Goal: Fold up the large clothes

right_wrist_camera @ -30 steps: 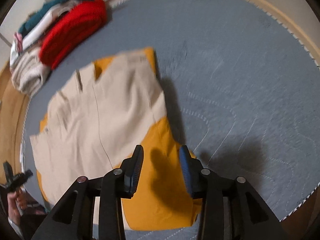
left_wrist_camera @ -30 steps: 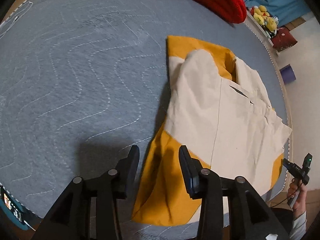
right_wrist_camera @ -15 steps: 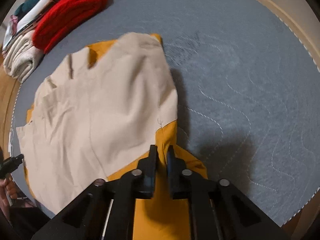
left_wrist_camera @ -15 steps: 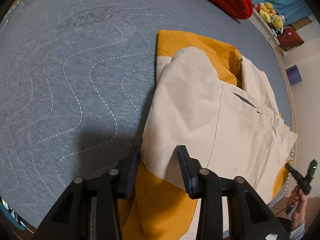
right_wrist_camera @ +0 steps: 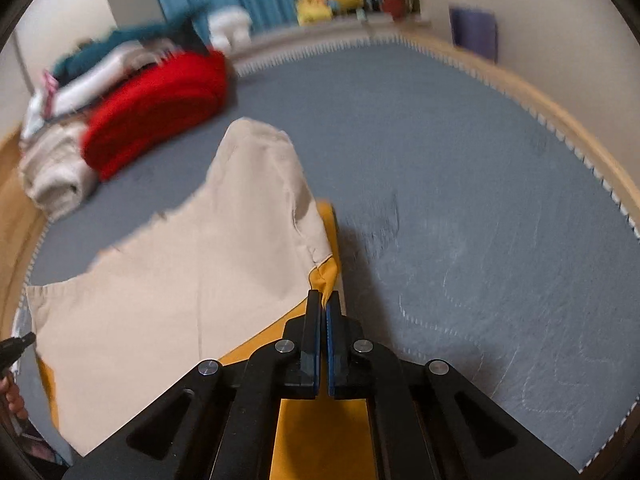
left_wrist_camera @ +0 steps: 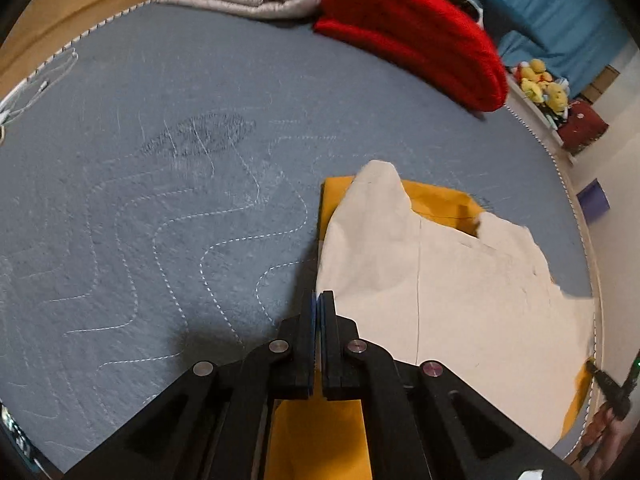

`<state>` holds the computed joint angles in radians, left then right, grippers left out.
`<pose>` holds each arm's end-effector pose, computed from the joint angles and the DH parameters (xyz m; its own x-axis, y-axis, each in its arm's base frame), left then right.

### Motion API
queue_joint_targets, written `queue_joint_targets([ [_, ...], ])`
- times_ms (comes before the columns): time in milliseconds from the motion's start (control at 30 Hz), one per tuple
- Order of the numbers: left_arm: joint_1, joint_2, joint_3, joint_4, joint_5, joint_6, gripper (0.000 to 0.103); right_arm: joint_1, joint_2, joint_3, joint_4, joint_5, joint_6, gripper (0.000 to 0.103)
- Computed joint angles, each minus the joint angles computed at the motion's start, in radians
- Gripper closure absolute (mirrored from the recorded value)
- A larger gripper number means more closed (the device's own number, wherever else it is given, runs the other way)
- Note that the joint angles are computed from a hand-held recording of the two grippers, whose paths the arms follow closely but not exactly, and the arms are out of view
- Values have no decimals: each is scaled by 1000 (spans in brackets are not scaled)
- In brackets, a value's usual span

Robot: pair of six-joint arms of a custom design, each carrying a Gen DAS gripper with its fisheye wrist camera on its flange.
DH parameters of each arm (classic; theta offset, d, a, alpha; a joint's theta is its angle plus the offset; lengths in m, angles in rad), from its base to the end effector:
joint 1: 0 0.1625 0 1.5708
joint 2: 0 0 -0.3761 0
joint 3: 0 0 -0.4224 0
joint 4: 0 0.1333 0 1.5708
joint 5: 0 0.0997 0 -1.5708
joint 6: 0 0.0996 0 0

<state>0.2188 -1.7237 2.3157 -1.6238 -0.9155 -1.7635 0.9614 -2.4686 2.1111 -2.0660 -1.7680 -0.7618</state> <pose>-0.2881 -0.2628 0.1796 -0.8478 -0.3441 -0.4036 -0.0297 0.7906 -0.6116 -0.0445 -0.2625 0.5556 -0.7807 0.1213 0.6131 -0.2242 0.8613 -0.4559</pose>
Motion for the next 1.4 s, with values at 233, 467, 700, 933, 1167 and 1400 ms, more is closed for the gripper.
queue_joint_targets([
  [233, 4, 3, -3, -71, 167, 41, 103, 61, 38, 2, -118, 35, 55, 102],
  [467, 83, 79, -15, -205, 271, 138, 103, 196, 105, 46, -378, 17, 80, 102],
  [700, 268, 212, -22, -354, 115, 299, 103, 181, 339, 13, -349, -251, 142, 102],
  [933, 273, 245, -46, -360, 200, 317, 103, 242, 356, 25, -515, -224, 121, 102],
  [1167, 277, 253, -72, -359, 47, 349, 65, 183, 364, 4, -323, -275, 159, 91],
  [1400, 157, 151, -79, -242, -107, 353, 57, 120, 217, -88, 14, -157, 218, 69],
])
